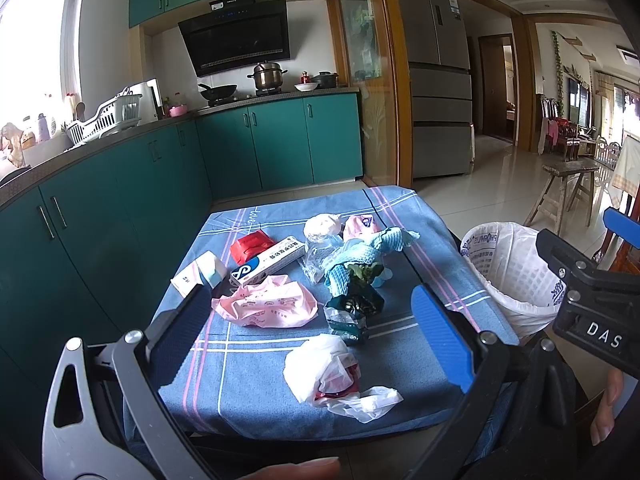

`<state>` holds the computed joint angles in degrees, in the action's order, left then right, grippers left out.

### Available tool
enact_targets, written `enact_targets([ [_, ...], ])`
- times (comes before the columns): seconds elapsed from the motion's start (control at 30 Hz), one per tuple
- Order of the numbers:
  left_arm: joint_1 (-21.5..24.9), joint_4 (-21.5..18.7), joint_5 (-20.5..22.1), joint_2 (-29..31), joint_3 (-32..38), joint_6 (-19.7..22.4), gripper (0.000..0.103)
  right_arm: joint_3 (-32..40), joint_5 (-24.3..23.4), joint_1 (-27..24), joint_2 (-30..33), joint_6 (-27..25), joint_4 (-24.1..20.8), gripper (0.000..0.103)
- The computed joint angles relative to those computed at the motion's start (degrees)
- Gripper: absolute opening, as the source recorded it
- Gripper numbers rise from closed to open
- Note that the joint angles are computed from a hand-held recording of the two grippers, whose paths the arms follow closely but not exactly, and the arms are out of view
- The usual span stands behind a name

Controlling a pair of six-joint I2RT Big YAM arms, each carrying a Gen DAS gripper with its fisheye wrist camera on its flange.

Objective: Collect trash

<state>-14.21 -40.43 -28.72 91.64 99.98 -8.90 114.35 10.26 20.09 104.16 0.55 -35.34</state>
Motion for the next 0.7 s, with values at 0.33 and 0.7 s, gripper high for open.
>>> enact_targets([
  [0.33, -0.45, 0.38, -0.74, -0.41, -0.88, -0.27, 0.100, -0.04, -0.23, -0.10, -0.03, 0.01, -0.06, 0.100],
  [0.7, -0.45, 0.28, -0.86, -0.47, -1.07, -0.31, 0.100, -0.35, -0.19, 0.11, -0.27, -0.07, -0.17, 0.100],
])
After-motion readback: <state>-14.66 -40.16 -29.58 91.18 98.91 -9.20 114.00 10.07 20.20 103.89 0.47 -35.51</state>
